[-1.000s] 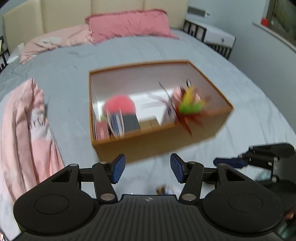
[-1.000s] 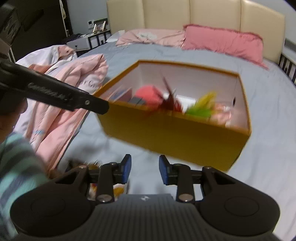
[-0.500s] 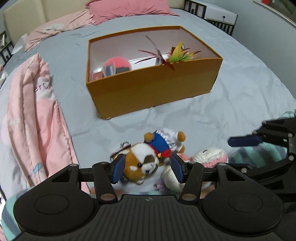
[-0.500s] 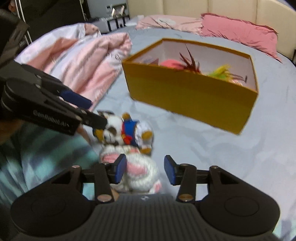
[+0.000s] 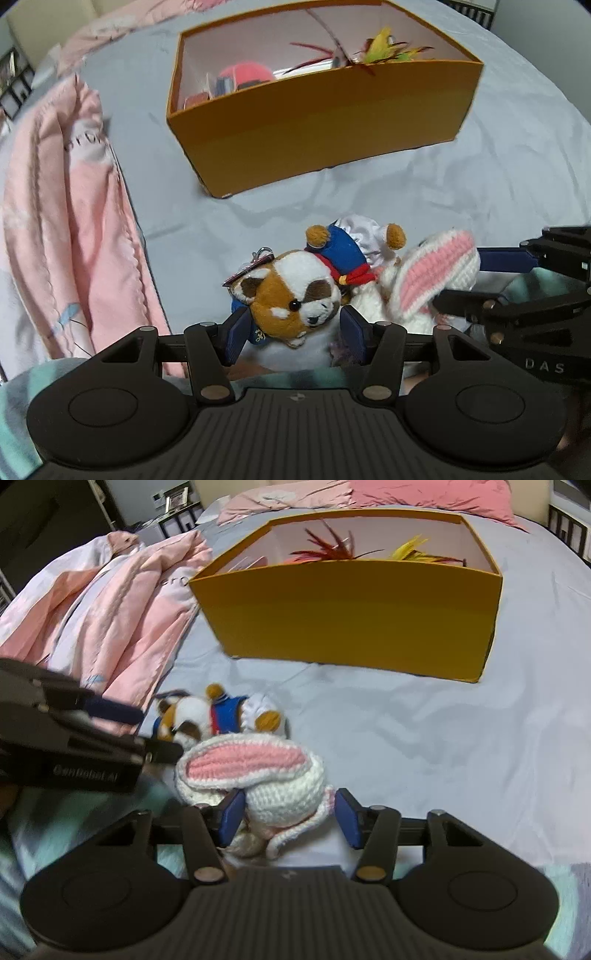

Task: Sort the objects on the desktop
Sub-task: 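Grasp the white knitted bunny with the right gripper while the left gripper grasps the raccoon plush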

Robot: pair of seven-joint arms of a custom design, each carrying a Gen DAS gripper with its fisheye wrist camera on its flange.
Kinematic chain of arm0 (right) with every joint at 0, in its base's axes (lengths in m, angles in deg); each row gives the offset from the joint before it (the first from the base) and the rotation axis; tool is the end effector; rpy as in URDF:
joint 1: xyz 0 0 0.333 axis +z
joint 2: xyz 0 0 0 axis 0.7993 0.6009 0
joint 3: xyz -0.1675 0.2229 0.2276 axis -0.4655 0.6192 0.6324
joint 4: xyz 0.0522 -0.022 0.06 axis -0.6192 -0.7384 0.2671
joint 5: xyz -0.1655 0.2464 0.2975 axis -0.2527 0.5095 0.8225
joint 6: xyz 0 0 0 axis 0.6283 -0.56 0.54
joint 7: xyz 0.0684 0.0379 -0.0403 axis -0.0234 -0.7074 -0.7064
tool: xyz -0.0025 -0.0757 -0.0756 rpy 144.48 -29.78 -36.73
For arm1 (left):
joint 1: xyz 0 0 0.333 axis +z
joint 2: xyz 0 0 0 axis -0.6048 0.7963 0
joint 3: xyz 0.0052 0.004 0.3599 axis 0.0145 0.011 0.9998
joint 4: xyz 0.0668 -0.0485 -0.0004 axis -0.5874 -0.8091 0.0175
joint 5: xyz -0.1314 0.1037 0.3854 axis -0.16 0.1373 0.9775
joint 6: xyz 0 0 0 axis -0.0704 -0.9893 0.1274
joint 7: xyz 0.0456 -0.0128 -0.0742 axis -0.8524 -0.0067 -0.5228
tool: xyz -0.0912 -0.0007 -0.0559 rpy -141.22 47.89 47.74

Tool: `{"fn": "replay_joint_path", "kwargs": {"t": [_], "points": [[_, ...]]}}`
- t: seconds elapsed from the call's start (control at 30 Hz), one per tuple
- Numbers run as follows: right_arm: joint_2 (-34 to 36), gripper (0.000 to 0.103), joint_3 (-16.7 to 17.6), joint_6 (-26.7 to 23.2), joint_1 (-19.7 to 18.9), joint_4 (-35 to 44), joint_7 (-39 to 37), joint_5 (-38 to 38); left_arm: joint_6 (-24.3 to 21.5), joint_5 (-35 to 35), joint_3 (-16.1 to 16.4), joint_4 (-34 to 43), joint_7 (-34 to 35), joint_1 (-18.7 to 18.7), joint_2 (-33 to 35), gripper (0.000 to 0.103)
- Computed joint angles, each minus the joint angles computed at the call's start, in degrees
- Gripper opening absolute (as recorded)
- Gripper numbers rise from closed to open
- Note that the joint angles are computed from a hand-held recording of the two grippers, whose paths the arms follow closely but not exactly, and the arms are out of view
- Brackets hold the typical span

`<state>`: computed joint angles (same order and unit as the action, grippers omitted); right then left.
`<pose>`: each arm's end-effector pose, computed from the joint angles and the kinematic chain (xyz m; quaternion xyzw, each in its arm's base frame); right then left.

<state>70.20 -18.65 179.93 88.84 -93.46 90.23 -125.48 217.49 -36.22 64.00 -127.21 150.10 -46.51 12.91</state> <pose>0.5265 0.4389 0.3792 -0.6141 0.7228 -0.1444 0.2821 0.6282 -0.2025 0.4022 -0.4393 0.8789 -0.1538 0.1048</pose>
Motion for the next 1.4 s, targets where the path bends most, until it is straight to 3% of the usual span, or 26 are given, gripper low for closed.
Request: {"fn": "replay_joint_path", "kwargs": {"t": [0.17,0.2,0.23,0.3,0.37,0.53,0.67,0.77,0.9,1.1,1.3,1.4], "points": [[0.5,0.048,-1.1,-4.3,0.5,2.2,0.9,-2.2,-3.4,0.5,0.4,3.8,-3.1,-0.7,2.9,0.062],[0.9,0.032,-1.3,-5.7,0.6,3.0,0.7,-3.0,-2.8,1.4,0.8,4.1,-4.9,-1.3,3.3,0.062],[1.5,0.030,-1.2,-8.0,0.5,4.2,-0.2,-3.0,-2.9,2.2,1.1,4.8,-6.0,-1.7,3.8,0.062],[2.3,0.038,-1.2,-8.1,-0.2,5.0,-0.4,-3.3,-3.3,3.9,1.5,6.4,-7.6,-2.4,5.1,0.062],[2.7,0.039,-1.1,-7.3,-1.2,5.4,-1.0,-2.5,-4.3,3.8,1.4,8.5,-8.4,-2.3,6.6,0.061],[1.1,0.039,-1.3,-11.8,-0.3,5.4,1.3,-3.3,-4.8,-4.0,-0.7,11.2,-6.9,1.0,8.4,0.060],[-2.2,0.039,-0.8,-8.9,-0.6,2.0,9.2,-4.9,-5.7,-9.7,-2.0,11.1,-4.5,3.0,7.8,0.060],[-2.7,0.040,0.9,-5.4,-1.5,1.3,10.1,-3.4,-7.5,-9.6,-1.2,11.3,-4.6,2.6,7.1,0.060],[-0.9,0.048,2.5,-4.4,-1.6,3.3,6.8,1.2,-10.7,-8.3,0.1,11.3,-8.7,1.9,6.3,0.060],[3.0,0.062,2.2,-6.0,-0.7,7.1,2.4,7.3,-16.1,-20.0,-1.6,12.2,-12.0,5.5,6.8,0.060],[6.4,0.066,1.7,-11.0,0.6,11.1,-2.7,9.7,-13.8,-19.6,-0.4,13.2,-21.4,4.0,8.6,0.063],[6.8,0.065,1.2,-9.1,0.6,10.2,-2.9,10.5,-13.5,-18.7,-0.2,13.8,-24.3,3.8,9.4,0.066]]}}
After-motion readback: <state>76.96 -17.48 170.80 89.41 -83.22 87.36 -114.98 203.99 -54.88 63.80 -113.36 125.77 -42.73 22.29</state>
